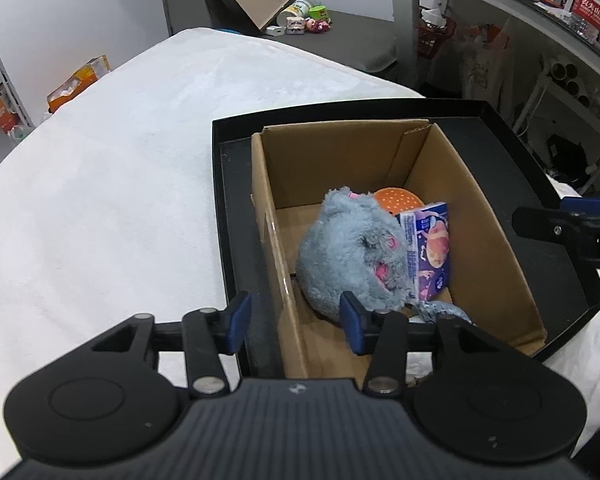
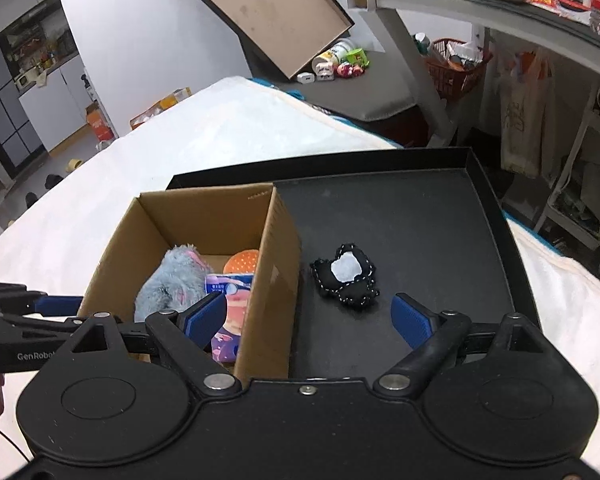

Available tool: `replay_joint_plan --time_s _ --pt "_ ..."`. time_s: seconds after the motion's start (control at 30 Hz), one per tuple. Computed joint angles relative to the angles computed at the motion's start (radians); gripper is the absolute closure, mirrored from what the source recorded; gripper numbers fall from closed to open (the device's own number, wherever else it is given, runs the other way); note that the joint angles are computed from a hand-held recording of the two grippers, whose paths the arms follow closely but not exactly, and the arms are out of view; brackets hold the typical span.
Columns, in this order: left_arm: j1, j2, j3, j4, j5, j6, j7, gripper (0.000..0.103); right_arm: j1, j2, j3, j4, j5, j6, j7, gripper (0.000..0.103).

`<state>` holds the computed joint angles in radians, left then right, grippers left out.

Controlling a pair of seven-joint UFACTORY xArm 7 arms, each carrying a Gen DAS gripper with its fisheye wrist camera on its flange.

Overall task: Organize soft objects
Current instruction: 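Move the right gripper to the black-and-white plush and grasp it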

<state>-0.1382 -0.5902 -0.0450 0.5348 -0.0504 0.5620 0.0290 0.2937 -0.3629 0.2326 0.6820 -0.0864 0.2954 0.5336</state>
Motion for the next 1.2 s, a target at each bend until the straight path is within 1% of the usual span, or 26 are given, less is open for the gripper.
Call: replay_joint_plan --time_s 0.13,0.2,0.27,0.3,0.37,0.6,0.77,0.87,0.93,1.03,1.2 --pt "0.008 0.018 -0.016 0.012 0.016 -0.001 -0.02 0.052 0.014 0.017 -0.024 -0.008 0.022 -0.017 -0.027 0.017" --pt "0.013 0.026 -0.024 0.017 0.026 -0.007 -0.032 0.052 0.027 0.029 -0.045 -0.009 0.053 -0.021 -0.046 0.023" --pt "0.017 0.034 -0.029 0.021 0.036 -0.013 -0.045 0.052 0.041 0.037 -0.065 -0.019 0.09 -0.052 -0.065 0.025" --pt "0.02 0.037 -0.031 0.023 0.04 -0.015 -0.052 0.052 0.037 0.046 -0.066 -0.014 0.095 -0.048 -0.068 0.033" --pt "0.027 0.045 -0.037 0.028 0.052 -0.019 -0.069 0.051 0.026 0.068 -0.065 0.004 0.097 -0.023 -0.071 0.041" --pt "0.04 0.078 -0.051 0.045 0.092 -0.032 -0.115 0.051 0.036 0.125 -0.093 0.017 0.168 -0.036 -0.112 0.056" --pt "0.037 0.108 -0.054 0.057 0.111 -0.033 -0.128 0.051 0.032 0.16 -0.095 0.02 0.202 -0.052 -0.116 0.06" --pt "0.038 0.121 -0.058 0.063 0.123 -0.039 -0.141 0.05 0.032 0.182 -0.102 0.026 0.228 -0.054 -0.125 0.06" --pt "0.042 0.129 -0.063 0.068 0.134 -0.043 -0.153 0.046 0.031 0.192 -0.103 0.029 0.238 -0.056 -0.129 0.06" --pt "0.058 0.138 -0.081 0.072 0.167 -0.056 -0.187 0.043 0.036 0.21 -0.114 0.036 0.277 -0.059 -0.154 0.06" --pt "0.059 0.147 -0.088 0.08 0.196 -0.057 -0.22 0.042 0.043 0.241 -0.128 0.052 0.361 -0.067 -0.207 0.06"
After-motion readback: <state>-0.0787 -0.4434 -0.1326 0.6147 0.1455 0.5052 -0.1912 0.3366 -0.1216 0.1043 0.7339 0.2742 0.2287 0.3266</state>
